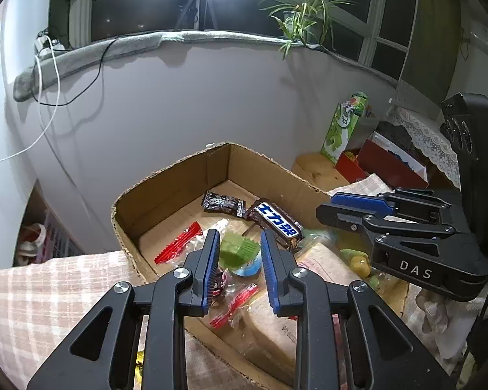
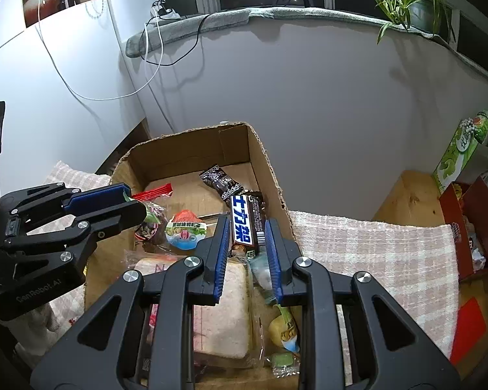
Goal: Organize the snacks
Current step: 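Carry both green candy packets over the box and open both tools to drop them, then move both tools back over the table toward the pink and yellow candies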
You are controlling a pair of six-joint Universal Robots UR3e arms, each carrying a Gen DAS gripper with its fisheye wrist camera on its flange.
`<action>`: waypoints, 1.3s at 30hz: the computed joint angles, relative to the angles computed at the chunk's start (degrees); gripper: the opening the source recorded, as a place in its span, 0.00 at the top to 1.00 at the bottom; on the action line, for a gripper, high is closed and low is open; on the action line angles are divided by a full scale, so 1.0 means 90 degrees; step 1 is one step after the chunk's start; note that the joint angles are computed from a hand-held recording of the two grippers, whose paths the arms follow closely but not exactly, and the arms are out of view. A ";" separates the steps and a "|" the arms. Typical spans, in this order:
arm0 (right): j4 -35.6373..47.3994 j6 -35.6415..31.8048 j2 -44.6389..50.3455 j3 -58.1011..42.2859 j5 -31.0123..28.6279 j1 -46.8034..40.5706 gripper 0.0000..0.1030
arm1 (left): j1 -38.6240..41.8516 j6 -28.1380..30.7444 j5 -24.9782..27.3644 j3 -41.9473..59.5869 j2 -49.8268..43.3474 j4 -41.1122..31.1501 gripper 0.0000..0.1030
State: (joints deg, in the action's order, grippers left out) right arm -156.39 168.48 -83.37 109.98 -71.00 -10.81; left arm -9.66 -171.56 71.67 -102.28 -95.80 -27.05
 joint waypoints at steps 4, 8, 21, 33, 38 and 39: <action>0.0079 -0.0004 -0.0251 0.0118 -0.0035 0.0039 0.78 | 0.0016 0.0029 0.0002 -0.0052 0.0161 -0.0029 0.76; 0.0230 0.0025 -0.0553 0.0172 -0.0093 0.0136 0.78 | 0.0027 0.0024 -0.0020 -0.0174 0.0417 -0.0054 0.76; 0.0807 0.0238 -0.1653 0.0222 -0.0404 0.0771 0.78 | 0.0372 0.0100 -0.0246 -0.0782 0.1746 -0.0384 0.76; 0.0722 0.0634 -0.1629 0.0137 -0.0876 0.1885 0.78 | 0.1640 0.0555 -0.0939 -0.1799 0.3530 -0.1142 0.72; 0.0550 0.0792 -0.1473 0.0162 -0.0983 0.2260 0.77 | 0.2540 0.1045 -0.1465 -0.2253 0.4357 -0.1796 0.69; 0.0532 0.0814 -0.1465 0.0190 -0.0979 0.2313 0.77 | 0.2761 0.1158 -0.1611 -0.2331 0.4525 -0.1965 0.69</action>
